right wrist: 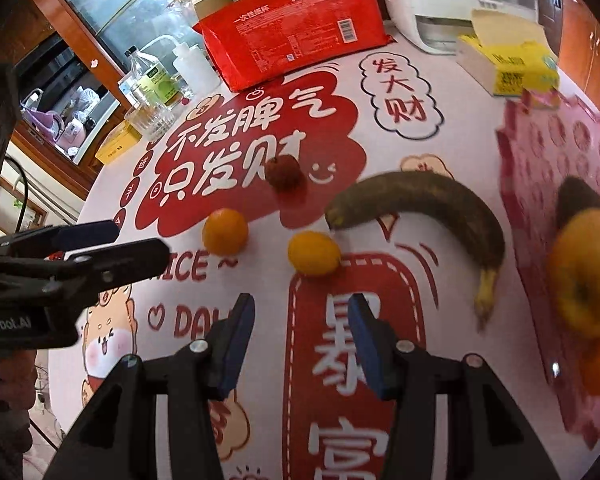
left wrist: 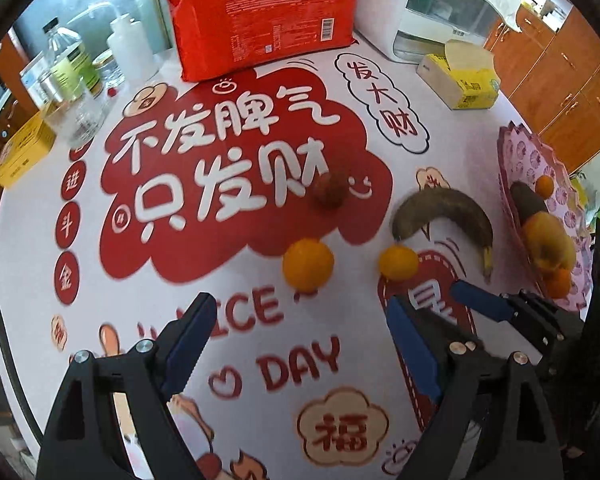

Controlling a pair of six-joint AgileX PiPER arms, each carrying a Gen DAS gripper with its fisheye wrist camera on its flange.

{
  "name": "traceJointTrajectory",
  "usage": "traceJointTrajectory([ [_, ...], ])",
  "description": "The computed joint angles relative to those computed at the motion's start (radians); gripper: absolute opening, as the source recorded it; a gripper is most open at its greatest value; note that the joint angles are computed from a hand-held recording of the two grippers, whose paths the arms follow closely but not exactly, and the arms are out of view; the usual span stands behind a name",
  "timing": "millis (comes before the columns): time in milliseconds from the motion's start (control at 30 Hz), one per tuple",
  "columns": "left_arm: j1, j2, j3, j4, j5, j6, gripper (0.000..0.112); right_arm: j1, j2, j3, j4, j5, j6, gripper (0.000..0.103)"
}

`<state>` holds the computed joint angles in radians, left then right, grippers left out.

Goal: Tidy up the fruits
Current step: 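Move both tools back toward the last oranges and banana, then grasp an orange with the left tool while the right tool grasps a small mandarin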

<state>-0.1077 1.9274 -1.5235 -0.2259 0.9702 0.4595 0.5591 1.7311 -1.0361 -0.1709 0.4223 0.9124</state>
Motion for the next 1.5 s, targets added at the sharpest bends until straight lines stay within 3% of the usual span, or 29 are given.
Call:
traceJointTrajectory([
  [233, -0.004, 0.100, -0.094, -0.037, -0.008, 0.003, 0.086, -0.014, 0.081, -0.088, -0.056, 0.054, -0.008, 0.049],
  [500, -0.010, 0.188, -0.147, -0.043, 0.027, 0.006, 0.086, -0.026, 0.126, -0.109, -0.033, 0.033, -0.068, 0.049],
  [767, 0.001, 0.237, -0.166, -0.061, 0.039, 0.015, 0.070, 0.005, 0.172, -0.139, -0.138, 0.041, 0.015, 0.048],
  [1133, 0.014, 0.280, -0.214, -0.126, 0.092, 0.040, 0.040, 0.017, 0.190, -0.147, -0.204, 0.054, 0.064, 0.035],
  [1500, 0.032, 0.240, -0.146, -0.141, 0.074, 0.047, 0.038, 0.028, 0.166, -0.120, -0.156, 0.024, 0.079, 0.034],
])
